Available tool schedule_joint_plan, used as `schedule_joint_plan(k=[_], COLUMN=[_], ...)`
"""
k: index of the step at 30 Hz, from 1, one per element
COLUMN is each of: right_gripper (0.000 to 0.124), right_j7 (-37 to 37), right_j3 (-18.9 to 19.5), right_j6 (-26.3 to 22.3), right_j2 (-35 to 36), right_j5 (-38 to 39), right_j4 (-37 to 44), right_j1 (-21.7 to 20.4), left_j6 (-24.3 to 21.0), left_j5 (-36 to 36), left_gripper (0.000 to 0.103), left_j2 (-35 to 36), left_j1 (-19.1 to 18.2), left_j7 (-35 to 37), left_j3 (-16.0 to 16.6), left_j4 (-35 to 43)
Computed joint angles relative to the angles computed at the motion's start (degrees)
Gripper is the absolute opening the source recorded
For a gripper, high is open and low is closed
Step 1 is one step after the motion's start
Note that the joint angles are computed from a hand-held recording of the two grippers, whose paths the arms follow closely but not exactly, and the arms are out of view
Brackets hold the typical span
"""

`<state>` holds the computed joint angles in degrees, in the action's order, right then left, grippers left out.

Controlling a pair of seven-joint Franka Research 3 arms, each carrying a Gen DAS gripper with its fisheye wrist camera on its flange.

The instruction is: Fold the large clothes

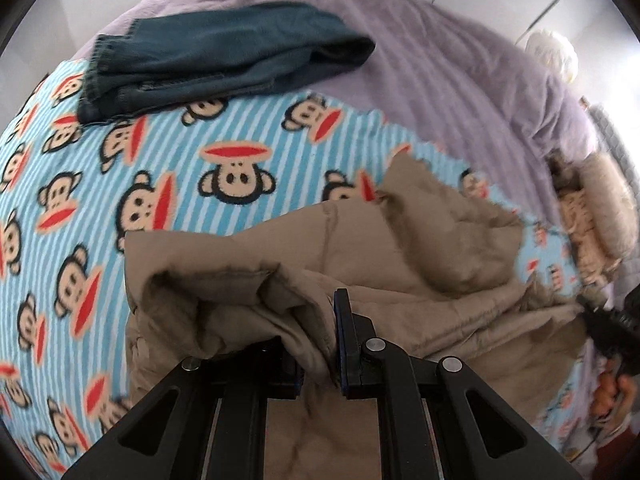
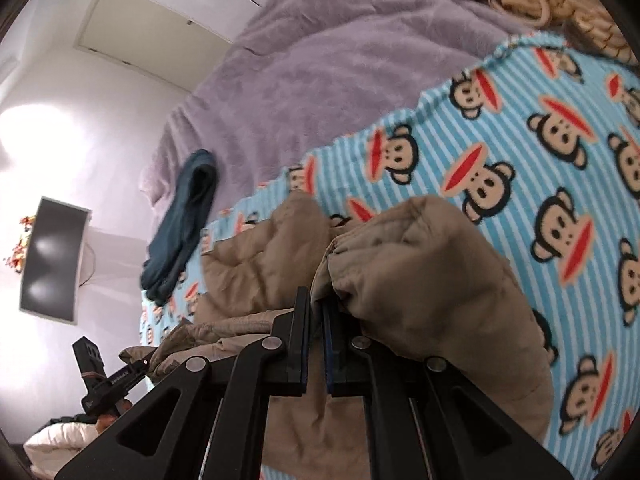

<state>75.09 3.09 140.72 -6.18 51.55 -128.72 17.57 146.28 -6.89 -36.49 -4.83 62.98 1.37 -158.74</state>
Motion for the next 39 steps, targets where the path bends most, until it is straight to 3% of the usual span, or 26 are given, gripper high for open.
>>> schedule_joint_plan(k=[8, 11, 13, 14, 15, 17, 19, 21, 23, 25, 27, 29, 31, 33, 39], right_gripper=[0.006, 0.006, 0.007, 0.007, 0.008, 0.011, 0.028, 0.073, 0.074, 0.065, 0.022, 0.017, 0.012, 0.006, 0.005], right_j7=[0.22, 0.02, 0.08, 0.13, 0.40, 0.63, 0.93, -0.22, -2.80, -3.50, -3.52, 1.09, 5.47, 5.32, 7.51], right_j3=[1.54, 2.24, 2.57, 2.63, 2.63, 2.45, 2.26, 2.14, 2.06, 1.91, 1.88, 2.53, 2.46, 1.39, 1.10], right_j6=[2.96, 3.18, 3.40, 3.15, 2.73, 1.42, 0.77, 0.91, 1.45, 1.87, 2.43, 4.74, 7.30, 8.91, 11.58], right_j2=[11.18, 13.01, 13.25, 13.06, 12.84, 12.05, 11.09, 9.11, 6.47, 3.52, 1.38, 0.97, 2.09, 4.24, 11.73], right_j5=[1.58, 2.16, 2.27, 2.09, 1.82, 1.29, 0.33, 0.35, 1.18, -1.26, -5.57, -15.85, -22.84, -20.96, -17.31], right_j4=[3.93, 4.81, 4.86, 4.79, 4.83, 4.74, 4.63, 3.75, 2.20, 0.09, -2.05, -3.51, -4.16, -3.55, 0.43], right_j1=[-0.78, -1.30, -1.52, -1.65, -1.77, -2.12, -2.24, -2.24, -1.94, -1.36, -0.76, -0.67, -0.95, -1.06, -1.63], left_j6=[10.30, 10.16, 9.95, 10.06, 9.60, 9.20, 7.65, 6.67, 5.67, 4.60, 3.34, 4.83, 6.06, 7.76, 12.78], left_j5=[2.46, 3.67, 5.00, 5.61, 7.71, 12.53, 15.84, 18.15, 20.15, 22.19, 22.74, 23.92, 27.49, 30.60, 36.94], left_gripper=[0.014, 0.017, 0.028, 0.051, 0.085, 0.102, 0.102, 0.101, 0.101, 0.084, 0.068, 0.068, 0.068, 0.068, 0.068], left_j2=[10.01, 9.03, 6.77, 5.11, 2.70, -1.45, -4.06, -4.98, -4.72, -3.85, -1.56, 0.97, 4.56, 7.95, 14.21], left_j1=[0.93, 1.36, 1.79, 1.88, 3.39, 6.11, 6.24, 6.00, 5.88, 6.50, 6.60, 7.94, 11.05, 12.94, 14.78], left_j7=[-1.01, -1.89, -2.89, -3.37, -5.44, -9.38, -10.36, -10.76, -10.19, -10.69, -11.07, -12.79, -16.32, -19.44, -25.15], left_j3=[-1.85, -2.63, -3.40, -3.65, -5.61, -9.12, -9.81, -9.57, -9.09, -9.53, -8.88, -8.91, -11.13, -11.90, -11.73], left_j4=[-0.43, -0.70, -1.40, -2.08, -2.78, -3.82, -3.61, -3.10, -2.50, -2.12, -1.67, -2.23, -1.70, -1.08, 0.18])
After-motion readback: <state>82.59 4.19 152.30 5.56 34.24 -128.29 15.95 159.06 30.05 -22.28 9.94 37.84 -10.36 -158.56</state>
